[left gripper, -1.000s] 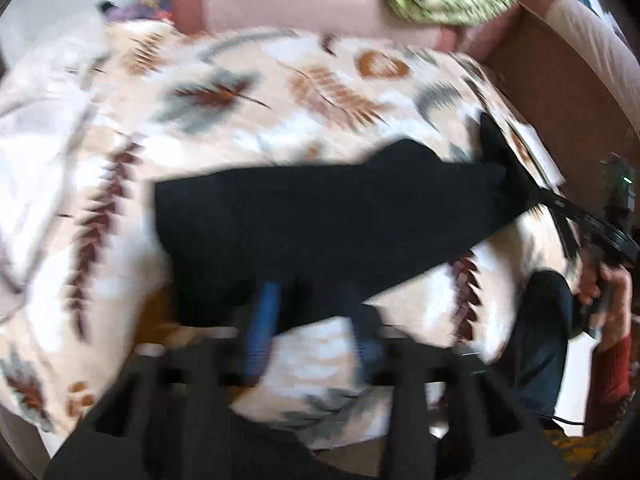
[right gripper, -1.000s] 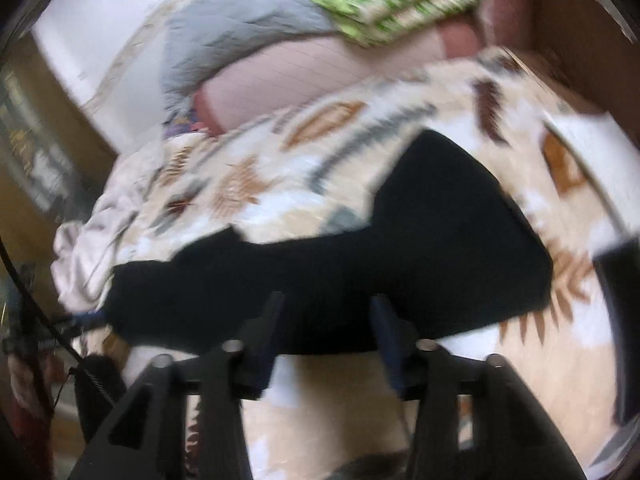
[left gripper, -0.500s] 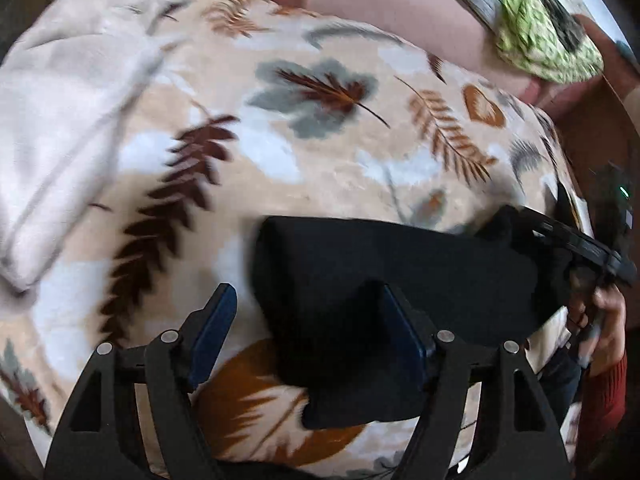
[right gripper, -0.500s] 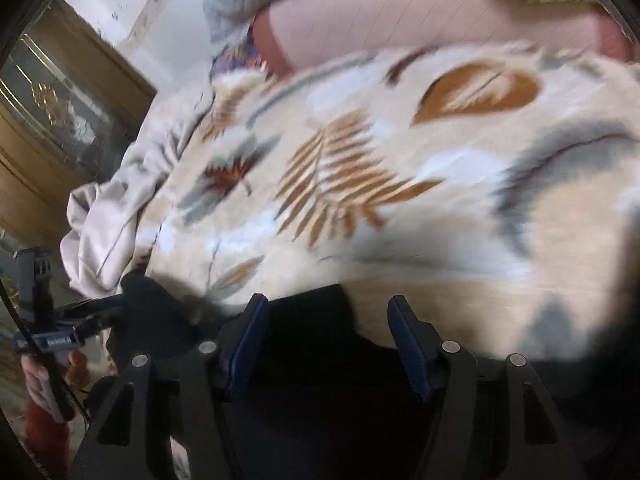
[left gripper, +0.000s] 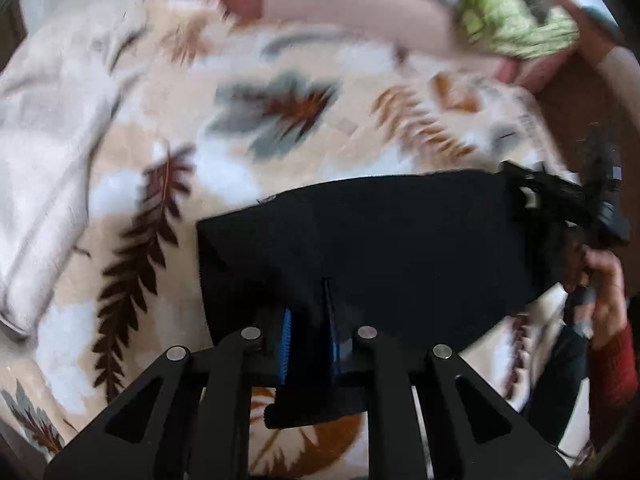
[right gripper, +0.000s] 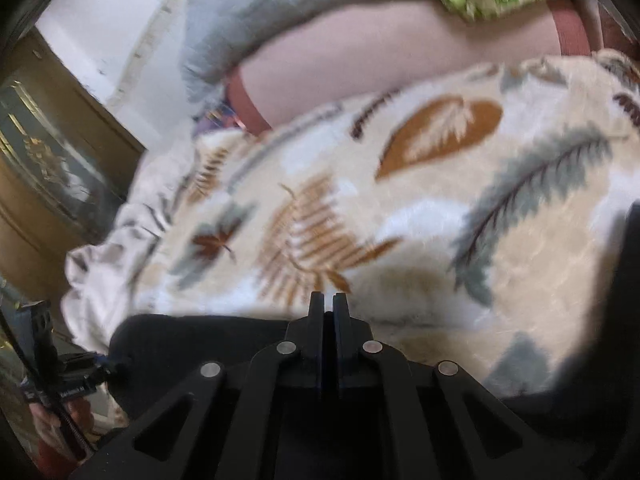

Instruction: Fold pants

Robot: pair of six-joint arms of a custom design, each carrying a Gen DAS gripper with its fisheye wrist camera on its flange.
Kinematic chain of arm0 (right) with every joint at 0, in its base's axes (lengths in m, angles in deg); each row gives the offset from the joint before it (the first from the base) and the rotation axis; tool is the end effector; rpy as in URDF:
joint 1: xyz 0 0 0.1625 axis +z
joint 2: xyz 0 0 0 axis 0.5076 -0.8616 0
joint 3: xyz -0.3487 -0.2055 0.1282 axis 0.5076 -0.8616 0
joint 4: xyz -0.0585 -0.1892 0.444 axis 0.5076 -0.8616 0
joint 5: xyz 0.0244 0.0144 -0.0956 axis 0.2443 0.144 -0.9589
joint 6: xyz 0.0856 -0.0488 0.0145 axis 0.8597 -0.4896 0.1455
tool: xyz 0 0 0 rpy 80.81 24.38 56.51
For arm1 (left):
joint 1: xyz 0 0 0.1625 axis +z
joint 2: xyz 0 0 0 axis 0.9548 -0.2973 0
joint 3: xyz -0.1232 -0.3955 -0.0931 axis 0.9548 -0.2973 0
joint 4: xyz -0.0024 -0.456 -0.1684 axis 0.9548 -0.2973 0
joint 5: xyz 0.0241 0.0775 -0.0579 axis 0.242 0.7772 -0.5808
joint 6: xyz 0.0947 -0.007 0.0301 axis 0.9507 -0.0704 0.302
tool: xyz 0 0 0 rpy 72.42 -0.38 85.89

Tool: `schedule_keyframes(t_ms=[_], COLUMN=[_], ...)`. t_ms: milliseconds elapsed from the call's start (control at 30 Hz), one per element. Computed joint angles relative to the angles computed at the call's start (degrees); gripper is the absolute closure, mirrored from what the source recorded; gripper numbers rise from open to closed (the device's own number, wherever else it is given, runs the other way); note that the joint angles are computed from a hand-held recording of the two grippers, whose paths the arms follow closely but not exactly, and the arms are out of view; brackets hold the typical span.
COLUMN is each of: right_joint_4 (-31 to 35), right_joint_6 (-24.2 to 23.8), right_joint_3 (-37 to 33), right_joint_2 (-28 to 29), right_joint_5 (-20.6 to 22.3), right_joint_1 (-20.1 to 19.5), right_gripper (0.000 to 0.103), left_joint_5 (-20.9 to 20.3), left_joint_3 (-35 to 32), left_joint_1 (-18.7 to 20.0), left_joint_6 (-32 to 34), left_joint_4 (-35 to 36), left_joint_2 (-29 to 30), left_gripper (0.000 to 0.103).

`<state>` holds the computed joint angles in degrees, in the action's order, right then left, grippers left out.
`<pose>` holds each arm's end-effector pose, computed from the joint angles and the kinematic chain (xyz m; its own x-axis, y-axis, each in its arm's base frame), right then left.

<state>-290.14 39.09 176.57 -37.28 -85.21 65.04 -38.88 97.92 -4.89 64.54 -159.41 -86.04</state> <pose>0.1430 -0.5456 0.0833 -0.9239 0.2217 0.3120 -0.0660 0.7107 -0.7004 -0.0647 -0.6407 0.2333 -0.7163 0.4977 -0.4892 0.5446 0.8369 0.0540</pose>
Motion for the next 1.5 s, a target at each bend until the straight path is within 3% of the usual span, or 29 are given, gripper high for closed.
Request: schedule_keyframes(t_ms=[167, 200, 267, 333, 433, 567, 667, 733, 867, 1000, 1033, 1067, 1133, 1200, 1233, 1267, 1300, 1333, 1433, 1500], right_joint_4=[-0.8, -2.1, -3.4, -5.0, -5.3, -14.4, -16.1, -15.5, -15.3, -13.9, -13.6, -13.6, -10.0, -5.1, -3.6, -2.4, -1.1, -1.3, -11.7, -18.0], right_joint_6=[-2.9, -3.5, -3.4, -2.4, -2.3, -4.4, -2.7, -1.6, 0.9, 0.8, -0.2, -1.7, -2.7, -2.6, -2.6, -2.7, -3.0, -3.2, -7.2, -9.0], right_joint_3=[-1.7, -1.0, 1.1, 4.0, 8.0, 13.3, 16.6, 18.2, 21.6, 22.7, 22.3, 21.9, 20.2, 18.5, 18.2, 17.7, 17.1, 17.0, 18.9, 21.5], right_joint_2=[2.2, 1.6, -0.5, -2.9, -6.0, -8.6, -12.6, -15.2, -20.9, -24.1, -24.3, -24.2, -24.2, -24.5, -24.7, -24.5, -24.2, -24.3, -24.7, -26.7], right_joint_5=[-5.6, -6.3, -5.9, -4.3, -5.9, -16.1, -23.2, -26.0, -22.2, -16.5, -15.2, -13.5, -11.7, -9.3, -7.7, -6.8, -7.2, -7.6, -10.1, -14.0], right_joint_1=[1.9, 2.5, 3.0, 3.2, 4.0, 5.4, 4.0, 2.4, -2.8, -6.7, -7.4, -8.5, -10.6, -12.8, -13.6, -13.9, -13.6, -13.0, -7.9, -3.0], right_gripper=[0.092, 0.089, 0.056, 0.046, 0.046, 0.043, 0.042, 0.042, 0.042, 0.042, 0.036, 0.024, 0.02, 0.02, 0.03, 0.072, 0.094, 0.1, 0.1, 0.1], left_joint_5=[-3.2, -3.4, -2.7, -1.1, -0.8, -1.2, -2.2, -4.5, -9.5, -8.9, -8.8, -8.7, -8.5, -8.4, -8.3, -8.0, -7.7, -7.5, -7.5, -8.0], left_joint_3=[-2.4, -2.4, -2.0, -1.9, -3.4, -1.1, 1.2, 2.6, 4.0, 5.9, 6.4, 6.8, 7.1, 7.1, 7.2, 7.3, 7.2, 7.3, 7.5, 7.6], left_joint_1=[1.6, 1.5, 0.8, 0.1, 0.1, -1.6, -4.0, -5.4, -7.3, -9.5, -9.8, -10.0, -10.4, -10.5, -10.5, -10.6, -10.6, -10.6, -10.7, -10.6], left_joint_6=[-3.3, -2.7, -1.1, 0.3, -1.6, 0.0, 1.3, 1.6, 0.2, -0.7, -0.6, -0.5, -0.7, -1.3, -1.4, -1.6, -1.7, -1.7, -1.6, -1.7], left_joint_4=[-1.7, -2.3, -4.3, -6.2, -4.8, -6.0, -5.5, -5.1, -3.4, -3.5, -3.6, -3.5, -2.8, -2.1, -1.8, -1.5, -1.3, -1.3, -1.7, -2.0], left_joint_2=[1.5, 1.2, 0.6, 0.6, 1.1, -1.0, -2.5, -3.1, -2.0, 1.2, 1.7, 2.3, 3.5, 4.4, 4.6, 4.7, 4.9, 4.8, 3.9, 3.2], left_gripper=[0.079, 0.072, 0.066, 0.066, 0.067, 0.066, 0.056, 0.041, 0.035, 0.035, 0.035, 0.035, 0.035, 0.035, 0.035, 0.035, 0.035, 0.035, 0.035, 0.035])
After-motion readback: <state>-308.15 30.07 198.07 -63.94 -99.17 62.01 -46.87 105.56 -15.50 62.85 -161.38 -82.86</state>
